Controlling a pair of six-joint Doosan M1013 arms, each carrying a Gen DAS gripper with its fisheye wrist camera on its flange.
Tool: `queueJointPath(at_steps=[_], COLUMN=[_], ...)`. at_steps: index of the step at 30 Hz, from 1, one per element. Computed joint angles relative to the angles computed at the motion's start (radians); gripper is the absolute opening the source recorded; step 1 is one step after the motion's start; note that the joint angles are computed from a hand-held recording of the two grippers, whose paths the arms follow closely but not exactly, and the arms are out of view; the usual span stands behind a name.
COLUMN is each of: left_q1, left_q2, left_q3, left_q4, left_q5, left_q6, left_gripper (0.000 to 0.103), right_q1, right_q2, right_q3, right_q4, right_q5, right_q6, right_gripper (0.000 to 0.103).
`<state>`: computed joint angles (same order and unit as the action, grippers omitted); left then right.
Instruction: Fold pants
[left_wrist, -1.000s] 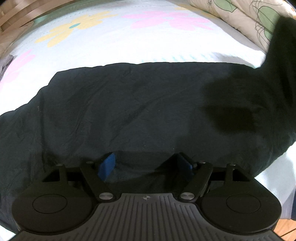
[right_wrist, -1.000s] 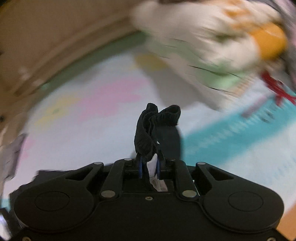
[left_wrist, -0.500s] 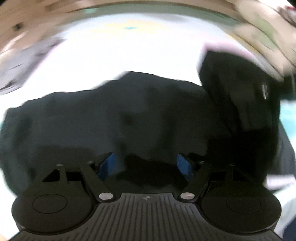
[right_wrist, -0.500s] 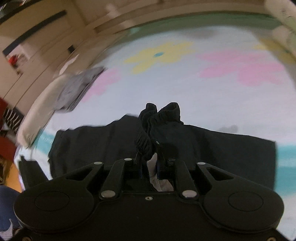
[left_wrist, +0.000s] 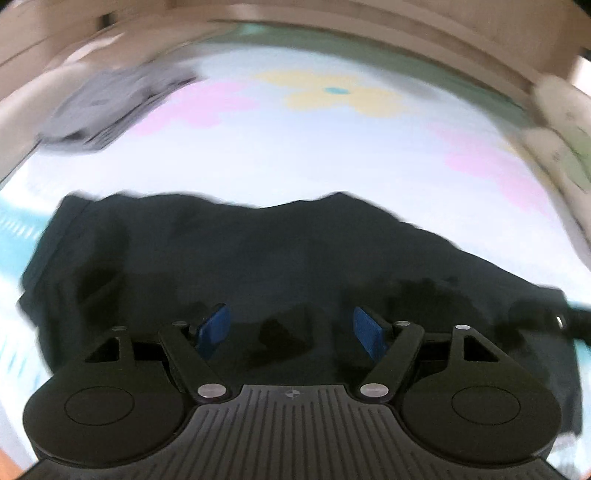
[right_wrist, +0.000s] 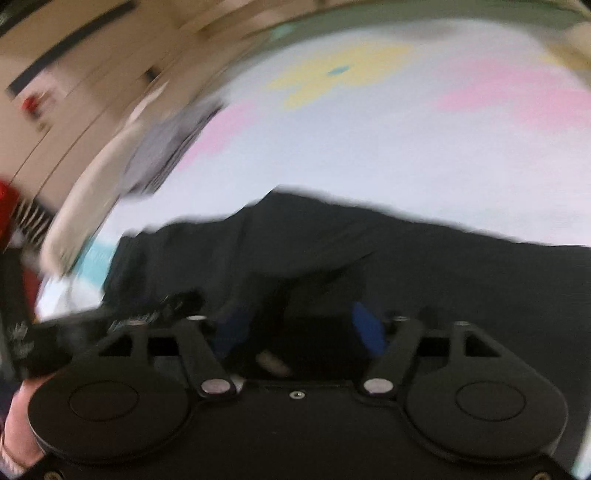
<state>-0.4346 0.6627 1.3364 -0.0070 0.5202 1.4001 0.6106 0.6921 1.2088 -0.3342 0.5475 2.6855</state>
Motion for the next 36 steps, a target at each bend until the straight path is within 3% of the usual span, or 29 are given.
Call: queueJointPath(at_steps=[3, 5, 7, 9, 14, 16, 19, 22, 26, 29, 33, 36], left_q1=[-0.012, -0.019, -0.021, -0.027, -0.031, -0.033, -0.027, -0.017, -0.015, -0.015, -0.021, -0.028], left_q2=[-0.002, -0.001, -0.008, -0.021, -0.027, -0.017, 0.004, 0.027, 0.041, 0.042, 0.035, 0.026], left_q3=[0.006, 0.009, 0.027, 0.050, 0.072, 0.064, 0.035, 0.001, -0.016, -0.016, -0.007, 0.007], left_q4=[-0.155, -0.197, -0.253, -0.314, -0.425, -0.438, -0.460, -0.487, -0.487, -0.492, -0.473, -0.439], left_q5=[0.003, 0.011, -0.005, -0.019, -0.011, 0.011, 0.066, 0.129, 0.158, 0.152, 0.140, 0.103], left_q6=[0.195, 0.256, 0.334, 0.419, 0.619, 0.649, 0.644, 0.605, 0.563, 0.550, 0.526, 0.524], left_gripper=[0.073, 0.073, 0.073, 0.073, 0.073, 0.073, 0.073, 0.073, 0.071, 0.052, 0.045, 0.026], right_q1=[0.005, 0.010, 0.014, 0.014, 0.009, 0.004, 0.004, 0.010, 0.011, 0.012, 0.014, 0.013], right_q2=[-0.020, -0.022, -0.020, -0.022, -0.025, -0.015, -0.004, 0.004, 0.001, -0.002, -0.009, -0.015], right_q3=[0.017, 0.019, 0.021, 0.034, 0.071, 0.066, 0.058, 0.045, 0.056, 0.062, 0.079, 0.090], right_q4=[-0.125, -0.178, -0.204, -0.193, -0.127, -0.078, -0.051, -0.052, -0.059, -0.067, -0.086, -0.089], right_q5=[0.119, 0.220, 0.311, 0.353, 0.333, 0.342, 0.358, 0.384, 0.370, 0.363, 0.343, 0.331], right_q6=[0.126, 0.158, 0.168, 0.161, 0.132, 0.085, 0.045, 0.012, 0.033, 0.044, 0.052, 0.048], right_gripper=[0.077, 0.077, 0.083, 0.084, 0.085, 0.091, 0.103, 0.103, 0.103, 0.103, 0.103, 0.103])
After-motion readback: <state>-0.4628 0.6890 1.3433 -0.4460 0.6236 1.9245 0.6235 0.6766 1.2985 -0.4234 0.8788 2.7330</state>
